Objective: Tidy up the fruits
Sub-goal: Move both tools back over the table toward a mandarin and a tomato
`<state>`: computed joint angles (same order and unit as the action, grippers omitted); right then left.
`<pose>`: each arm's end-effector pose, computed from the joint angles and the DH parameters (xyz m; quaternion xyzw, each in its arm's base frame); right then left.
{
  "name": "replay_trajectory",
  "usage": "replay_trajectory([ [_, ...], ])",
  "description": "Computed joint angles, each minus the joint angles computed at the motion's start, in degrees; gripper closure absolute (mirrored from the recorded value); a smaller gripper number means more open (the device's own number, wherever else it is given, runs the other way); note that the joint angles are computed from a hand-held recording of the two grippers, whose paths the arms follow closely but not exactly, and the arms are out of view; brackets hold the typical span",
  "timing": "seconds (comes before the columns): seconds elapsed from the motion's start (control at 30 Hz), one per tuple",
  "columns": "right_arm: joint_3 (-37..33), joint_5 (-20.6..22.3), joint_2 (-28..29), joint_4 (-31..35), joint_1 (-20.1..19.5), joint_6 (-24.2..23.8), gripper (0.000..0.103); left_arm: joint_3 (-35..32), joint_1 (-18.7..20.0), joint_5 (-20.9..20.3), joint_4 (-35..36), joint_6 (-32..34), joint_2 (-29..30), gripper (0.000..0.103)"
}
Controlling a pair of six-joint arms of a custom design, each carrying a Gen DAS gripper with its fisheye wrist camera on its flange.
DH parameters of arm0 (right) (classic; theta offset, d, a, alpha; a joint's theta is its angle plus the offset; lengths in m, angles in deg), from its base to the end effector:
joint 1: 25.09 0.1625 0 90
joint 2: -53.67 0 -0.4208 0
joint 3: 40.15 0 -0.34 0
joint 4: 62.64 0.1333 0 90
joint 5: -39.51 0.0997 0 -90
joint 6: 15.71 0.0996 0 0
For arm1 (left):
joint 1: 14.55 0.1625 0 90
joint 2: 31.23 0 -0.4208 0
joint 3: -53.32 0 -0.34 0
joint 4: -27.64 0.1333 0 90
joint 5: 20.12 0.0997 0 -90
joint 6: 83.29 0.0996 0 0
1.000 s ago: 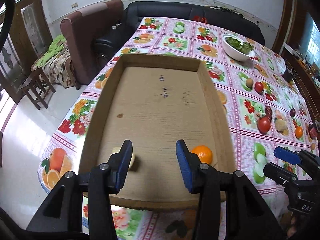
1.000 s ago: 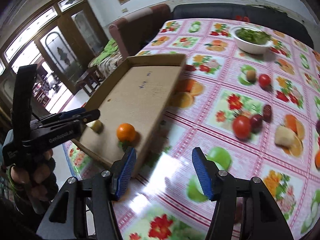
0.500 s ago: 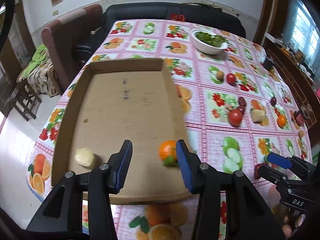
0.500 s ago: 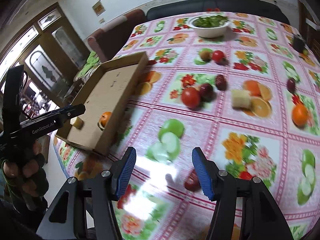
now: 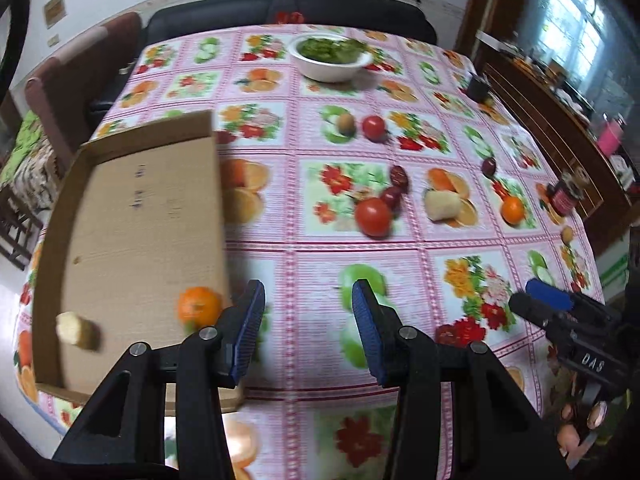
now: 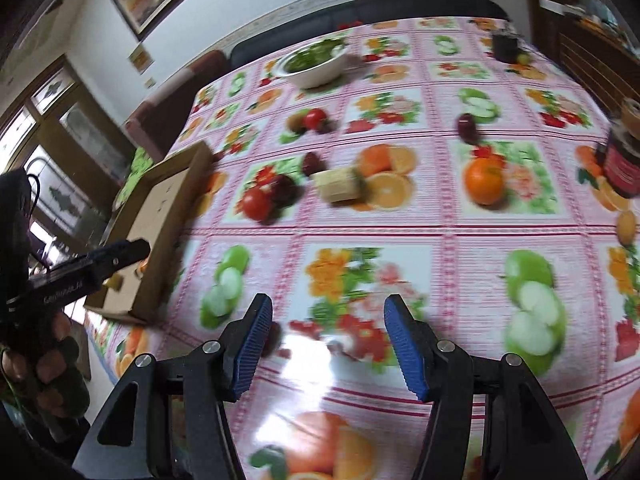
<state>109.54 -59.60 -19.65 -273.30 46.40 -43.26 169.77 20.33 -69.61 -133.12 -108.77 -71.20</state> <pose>0.0032 -0.3606 0.2344 0.0429 -0.9228 0.3170 0.2147 -0.2917 -0.4447 0.0170 0.2564 0.9014 -0.1879 0.2940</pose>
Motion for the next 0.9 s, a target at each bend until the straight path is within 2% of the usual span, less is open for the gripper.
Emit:
replay_trajectory([
  [0.07, 0.16, 0.59, -1.56, 0.68, -1.36, 0.09, 0.042, -0.87, -0.12, -0.94, 0.28, 0.58, 1.01, 0.052],
  [0.33, 0.00, 2.18, -4.85, 1.22, -5.44, 0.90, 0.042, -3.63, -0.19, -1.73, 1.14, 1.60, 3.60, 0.051],
  [0.47, -0.49, 1.48, -4.18, -0.38, -5.87, 0.71, 0.042, -5.39, 0.50, -1.63, 0.27, 3.30, 5.23, 0.051],
  [0.63, -1.81, 0.73, -2.73, -3.27, -6.43, 0.68, 0.042, -9.15, 2.36, -4.21, 0.95, 5.14, 7.81, 0.051],
  [0.9, -6.89, -2.10, -0.96, -3.99, -5.99, 0.32, 0.042, -13.78, 4.12, -5.54, 1.64, 6.41, 11.08, 0.051],
])
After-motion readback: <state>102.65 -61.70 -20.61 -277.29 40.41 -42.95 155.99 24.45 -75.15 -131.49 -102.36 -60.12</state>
